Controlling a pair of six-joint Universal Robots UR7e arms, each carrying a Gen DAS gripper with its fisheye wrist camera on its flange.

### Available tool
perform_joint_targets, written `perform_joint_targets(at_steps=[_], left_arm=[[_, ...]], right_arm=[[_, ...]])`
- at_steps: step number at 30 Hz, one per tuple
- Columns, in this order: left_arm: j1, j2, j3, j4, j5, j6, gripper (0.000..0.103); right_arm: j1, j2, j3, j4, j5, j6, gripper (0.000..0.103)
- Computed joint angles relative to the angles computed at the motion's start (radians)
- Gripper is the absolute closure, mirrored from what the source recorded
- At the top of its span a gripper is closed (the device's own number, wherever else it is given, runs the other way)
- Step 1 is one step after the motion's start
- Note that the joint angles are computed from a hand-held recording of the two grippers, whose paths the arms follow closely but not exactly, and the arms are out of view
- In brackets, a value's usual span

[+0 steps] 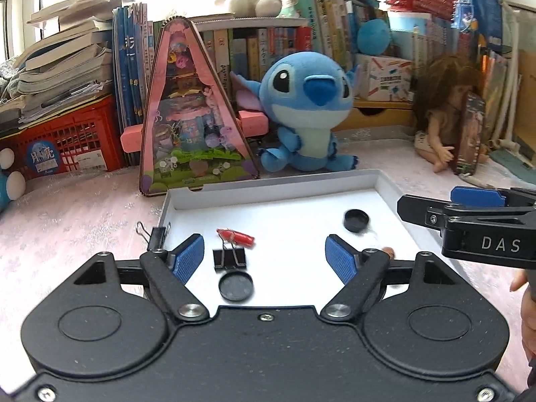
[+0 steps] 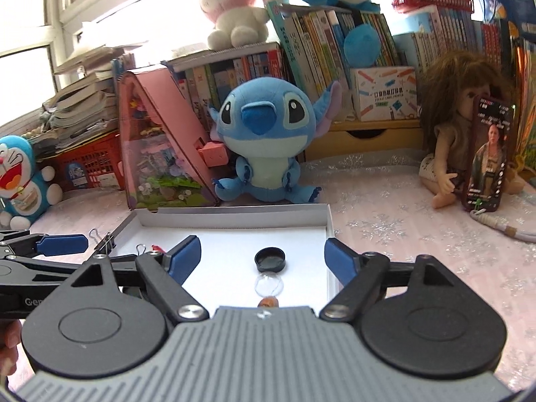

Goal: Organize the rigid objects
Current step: 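Withdraw both open tools from the tray toward the remaining objects, then grasp the light-blue clip with the left tool while the right tool grasps the red marker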

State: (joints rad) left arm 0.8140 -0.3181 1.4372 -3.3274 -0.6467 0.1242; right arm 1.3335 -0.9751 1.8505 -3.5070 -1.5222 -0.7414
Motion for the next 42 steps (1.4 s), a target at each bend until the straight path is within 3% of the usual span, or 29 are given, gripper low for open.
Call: perform_joint_targets(at_steps=[25, 32, 42], left_arm=[[-0.098, -0.103, 0.442, -0.232, -0.115, -0.1, 0.024], [-0.109, -0.107, 0.539, -0.299, -0.157, -0.124, 0.024], [-0.13, -0.092, 0.597, -0.371, -0.226, -0.086, 0.024]], right_arm=[[-0.162, -0.188, 0.35, -0.113, 0.206, -0.145, 0.005], [-0.218, -0.2, 0.444, -0.202, 0.24, -0.23, 0.003], [-0.279, -0.233, 0.53, -0.228, 0.27, -0.358, 0.0]])
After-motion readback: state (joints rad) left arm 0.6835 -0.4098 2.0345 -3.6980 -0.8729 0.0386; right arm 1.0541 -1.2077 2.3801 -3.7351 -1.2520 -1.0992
